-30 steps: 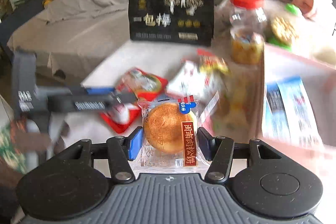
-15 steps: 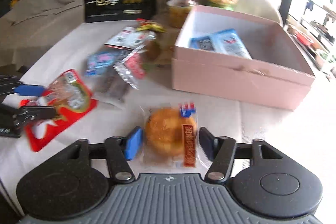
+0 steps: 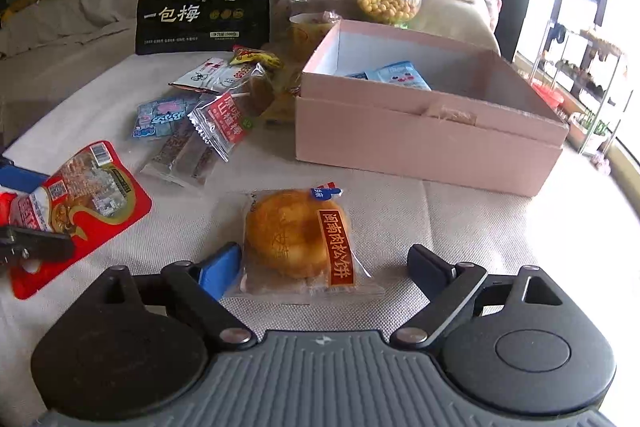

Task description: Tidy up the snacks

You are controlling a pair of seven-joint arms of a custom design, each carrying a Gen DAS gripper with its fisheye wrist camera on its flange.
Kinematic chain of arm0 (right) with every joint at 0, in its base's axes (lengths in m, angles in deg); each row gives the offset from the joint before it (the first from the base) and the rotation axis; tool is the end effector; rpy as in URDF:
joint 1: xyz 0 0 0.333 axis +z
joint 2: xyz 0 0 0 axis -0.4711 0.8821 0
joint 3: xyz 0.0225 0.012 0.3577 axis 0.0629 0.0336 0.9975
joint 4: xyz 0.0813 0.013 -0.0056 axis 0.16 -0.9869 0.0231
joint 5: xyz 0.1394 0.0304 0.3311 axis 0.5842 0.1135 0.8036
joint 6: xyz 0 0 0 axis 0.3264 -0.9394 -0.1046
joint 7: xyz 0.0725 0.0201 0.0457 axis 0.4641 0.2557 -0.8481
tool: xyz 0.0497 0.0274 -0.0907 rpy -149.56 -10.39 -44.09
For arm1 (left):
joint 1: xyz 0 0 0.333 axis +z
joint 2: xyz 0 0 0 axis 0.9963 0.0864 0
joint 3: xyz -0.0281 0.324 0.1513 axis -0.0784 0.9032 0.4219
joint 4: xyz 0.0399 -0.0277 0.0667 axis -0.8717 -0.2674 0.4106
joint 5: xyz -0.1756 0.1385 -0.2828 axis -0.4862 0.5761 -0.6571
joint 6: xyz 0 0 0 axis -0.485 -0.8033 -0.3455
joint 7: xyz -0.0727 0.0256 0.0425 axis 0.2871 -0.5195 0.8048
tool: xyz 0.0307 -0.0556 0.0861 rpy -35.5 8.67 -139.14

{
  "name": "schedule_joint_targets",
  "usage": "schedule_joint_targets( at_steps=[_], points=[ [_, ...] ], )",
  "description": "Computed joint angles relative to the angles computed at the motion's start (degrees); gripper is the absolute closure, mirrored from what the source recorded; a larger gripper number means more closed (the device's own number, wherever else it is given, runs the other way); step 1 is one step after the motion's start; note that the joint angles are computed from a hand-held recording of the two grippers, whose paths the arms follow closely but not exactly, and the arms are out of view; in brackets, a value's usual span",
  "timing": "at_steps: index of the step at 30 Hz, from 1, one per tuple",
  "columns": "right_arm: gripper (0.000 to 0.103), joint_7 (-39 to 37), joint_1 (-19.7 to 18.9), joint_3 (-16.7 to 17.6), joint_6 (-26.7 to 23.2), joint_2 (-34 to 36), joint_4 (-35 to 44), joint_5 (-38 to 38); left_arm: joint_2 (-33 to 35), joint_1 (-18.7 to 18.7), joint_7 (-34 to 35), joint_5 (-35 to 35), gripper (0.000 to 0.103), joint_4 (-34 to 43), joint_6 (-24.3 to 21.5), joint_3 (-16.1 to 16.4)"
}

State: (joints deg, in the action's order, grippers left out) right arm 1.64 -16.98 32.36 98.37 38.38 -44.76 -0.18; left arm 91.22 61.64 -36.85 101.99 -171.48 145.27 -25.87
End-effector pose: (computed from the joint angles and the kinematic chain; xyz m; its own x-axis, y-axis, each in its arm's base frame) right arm 0.7423 0.2557 0.4342 0.5763 -0.8163 0.0401 -0.5242 -0.4069 -0.7481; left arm 0.6321 -0.2952 0.4458 -0.0083 -0.9996 0.0268 -0.7363 -0.0120 -0.6766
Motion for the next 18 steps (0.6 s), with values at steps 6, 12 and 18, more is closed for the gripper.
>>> schedule_joint_targets(
  at_steps=[6,12,18],
  points=[
    [0.008,0.8,0.5,-0.7,0.4,0.0,-0.1,0.1,1.1,-1.2,0.9,1.1,0.006,1.0,-0.1,0.8],
    [0.005,1.4,0.3,-0.5,0.5,0.1,-0.1,-0.3,0.2,-2.6,-4.7,5.1,0.008,-1.5,4.2,3.6],
    [0.0,0.3,-0.5,0.1,-4.6,1.0,2.8,0.6,0.0,-3.6,-10.4,10.0,0.009,-1.3,2.4,4.1]
  ],
)
